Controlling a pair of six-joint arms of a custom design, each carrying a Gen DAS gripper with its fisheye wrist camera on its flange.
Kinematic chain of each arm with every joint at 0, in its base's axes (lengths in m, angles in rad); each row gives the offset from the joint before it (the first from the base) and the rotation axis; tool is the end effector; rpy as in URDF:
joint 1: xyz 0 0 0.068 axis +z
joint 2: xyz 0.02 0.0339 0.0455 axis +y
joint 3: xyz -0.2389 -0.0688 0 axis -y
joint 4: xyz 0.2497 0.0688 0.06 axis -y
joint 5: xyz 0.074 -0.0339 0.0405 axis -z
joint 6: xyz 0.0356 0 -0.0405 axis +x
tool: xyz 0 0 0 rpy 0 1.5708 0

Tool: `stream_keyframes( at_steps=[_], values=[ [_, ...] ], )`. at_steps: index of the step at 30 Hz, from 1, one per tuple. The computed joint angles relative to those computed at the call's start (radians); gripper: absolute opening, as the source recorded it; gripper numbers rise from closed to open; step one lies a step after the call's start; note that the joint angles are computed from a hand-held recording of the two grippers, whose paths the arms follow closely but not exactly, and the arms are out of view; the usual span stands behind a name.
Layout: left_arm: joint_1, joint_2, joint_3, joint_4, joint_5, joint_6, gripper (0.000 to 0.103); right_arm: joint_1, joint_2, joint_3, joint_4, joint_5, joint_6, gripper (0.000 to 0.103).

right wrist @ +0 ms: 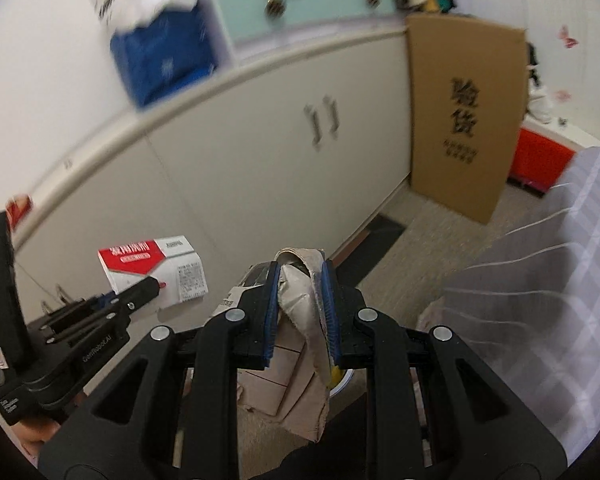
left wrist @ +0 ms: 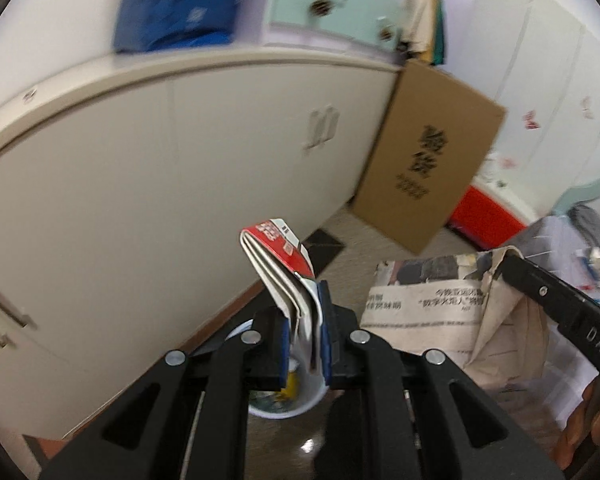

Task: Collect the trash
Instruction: 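Carry both items over the bin and open both tools to drop them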

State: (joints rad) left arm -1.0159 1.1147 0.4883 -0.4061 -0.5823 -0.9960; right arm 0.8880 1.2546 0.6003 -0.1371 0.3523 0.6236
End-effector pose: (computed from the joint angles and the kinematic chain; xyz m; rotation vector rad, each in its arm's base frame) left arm 0.1249 -0.1643 0.1411 -0.1722 2.3709 -0.1720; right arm 0.1710 0.1907 0.1598 -0.1378 2.3240 0.3533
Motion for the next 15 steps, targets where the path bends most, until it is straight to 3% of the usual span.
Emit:
stream_keyframes(
  at_steps=[6, 10, 13, 14, 15],
  values=[
    [0.156, 0.037, -0.119, 0.133, 0.077, 0.078, 0.011, 0.023, 0.329, 0.159, 0.072, -0.002, -0.027, 0.02],
    [0.239, 0.107, -0.157, 0.234, 0.125, 0.135, 0.012, 0.022, 0.447, 0.218, 0.105, -0.002, -0.038, 0.021],
    [0.257, 0.181, -0.147, 0.276, 0.127, 0.148, 0.012, 0.011, 0.539, 0.266, 0.131, -0.001, -0.05, 0.033],
    [0.252, 0.195, -0.147, 0.283, 0.126, 0.144, 0.012, 0.003, 0.558, 0.269, 0.149, -0.017, -0.048, 0.052],
    [0.25, 0.22, -0.14, 0.294, 0.128, 0.143, 0.012, -0.001, 0.576, 0.269, 0.168, -0.023, -0.04, 0.057]
  ],
)
